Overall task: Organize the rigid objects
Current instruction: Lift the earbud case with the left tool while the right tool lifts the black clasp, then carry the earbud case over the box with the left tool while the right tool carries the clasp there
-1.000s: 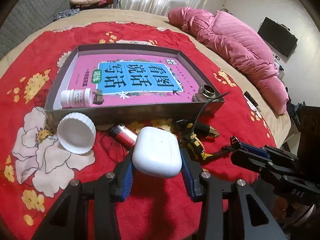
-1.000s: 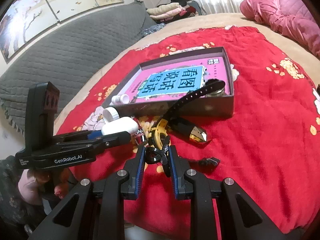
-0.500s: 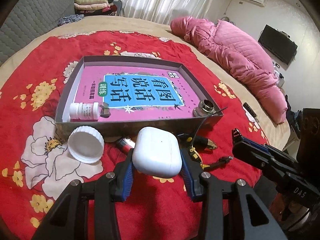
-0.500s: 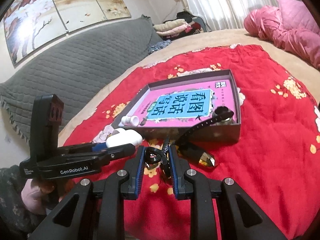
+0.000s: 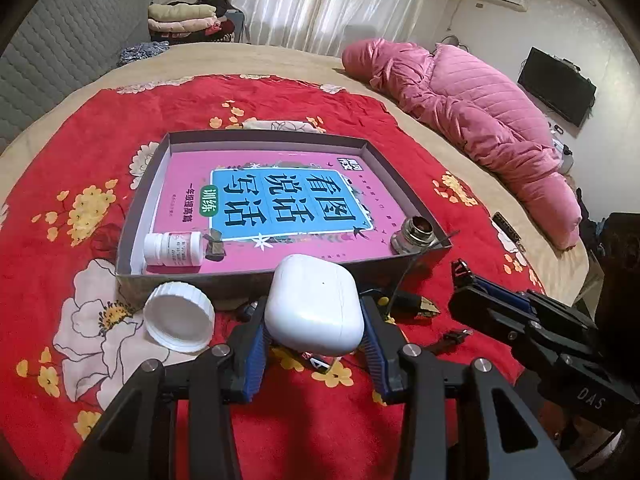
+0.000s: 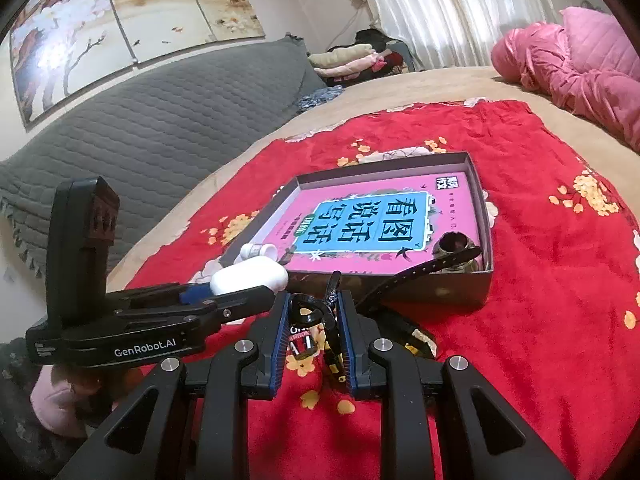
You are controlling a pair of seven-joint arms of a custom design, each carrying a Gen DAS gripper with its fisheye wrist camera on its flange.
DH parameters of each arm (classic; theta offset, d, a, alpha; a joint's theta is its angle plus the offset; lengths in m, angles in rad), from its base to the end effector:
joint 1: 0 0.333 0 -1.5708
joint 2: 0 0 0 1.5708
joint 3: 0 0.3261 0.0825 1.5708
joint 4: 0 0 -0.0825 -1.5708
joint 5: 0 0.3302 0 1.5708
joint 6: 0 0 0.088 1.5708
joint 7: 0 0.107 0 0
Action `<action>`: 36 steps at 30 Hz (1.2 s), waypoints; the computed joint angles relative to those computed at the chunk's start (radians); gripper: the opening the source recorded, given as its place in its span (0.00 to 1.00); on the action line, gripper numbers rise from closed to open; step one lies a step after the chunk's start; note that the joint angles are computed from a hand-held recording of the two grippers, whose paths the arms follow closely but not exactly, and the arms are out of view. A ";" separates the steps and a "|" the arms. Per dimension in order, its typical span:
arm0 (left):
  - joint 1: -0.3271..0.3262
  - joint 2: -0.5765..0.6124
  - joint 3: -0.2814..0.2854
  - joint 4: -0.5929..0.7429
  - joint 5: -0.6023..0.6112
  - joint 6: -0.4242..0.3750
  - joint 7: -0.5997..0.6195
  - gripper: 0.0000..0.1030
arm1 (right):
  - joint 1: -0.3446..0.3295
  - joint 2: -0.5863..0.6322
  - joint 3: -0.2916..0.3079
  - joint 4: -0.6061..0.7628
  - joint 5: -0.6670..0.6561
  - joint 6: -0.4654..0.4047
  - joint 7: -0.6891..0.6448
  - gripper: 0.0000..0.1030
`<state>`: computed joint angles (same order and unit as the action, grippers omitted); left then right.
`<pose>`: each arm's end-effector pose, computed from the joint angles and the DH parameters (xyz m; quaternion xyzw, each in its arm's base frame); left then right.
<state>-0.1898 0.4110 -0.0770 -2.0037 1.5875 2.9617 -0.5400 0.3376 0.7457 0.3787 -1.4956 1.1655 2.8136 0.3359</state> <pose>0.5300 -0.2115 0.3186 -0.7620 0.5369 -0.3016 0.2006 0.5994 0.3752 0.3250 -0.8087 0.3604 0.0246 0.4643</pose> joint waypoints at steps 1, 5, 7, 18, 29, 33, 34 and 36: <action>-0.002 -0.002 -0.001 -0.003 -0.024 -0.016 0.027 0.41 | 0.004 0.002 -0.004 0.003 -0.003 0.004 0.005 0.23; -0.006 -0.008 0.006 -0.009 -0.075 -0.038 0.071 0.41 | 0.015 0.013 -0.015 0.023 -0.025 0.013 0.042 0.23; -0.009 -0.012 0.010 -0.011 -0.099 -0.054 0.093 0.41 | 0.019 0.021 -0.018 0.040 -0.038 0.014 0.068 0.23; -0.001 -0.002 0.036 0.025 -0.093 -0.043 0.084 0.41 | 0.068 0.063 -0.060 0.127 -0.185 0.063 0.245 0.23; 0.023 0.026 0.059 0.078 -0.092 0.005 0.105 0.41 | 0.115 0.139 -0.090 0.279 -0.359 0.067 0.446 0.23; 0.028 0.025 0.062 0.082 -0.097 0.008 0.118 0.41 | 0.130 0.168 -0.101 0.328 -0.411 0.061 0.502 0.23; 0.030 0.025 0.062 0.082 -0.097 0.014 0.120 0.41 | 0.134 0.174 -0.105 0.338 -0.423 0.061 0.516 0.23; 0.031 0.021 0.063 0.080 -0.097 0.017 0.134 0.41 | 0.140 0.187 -0.114 0.361 -0.445 0.056 0.547 0.23</action>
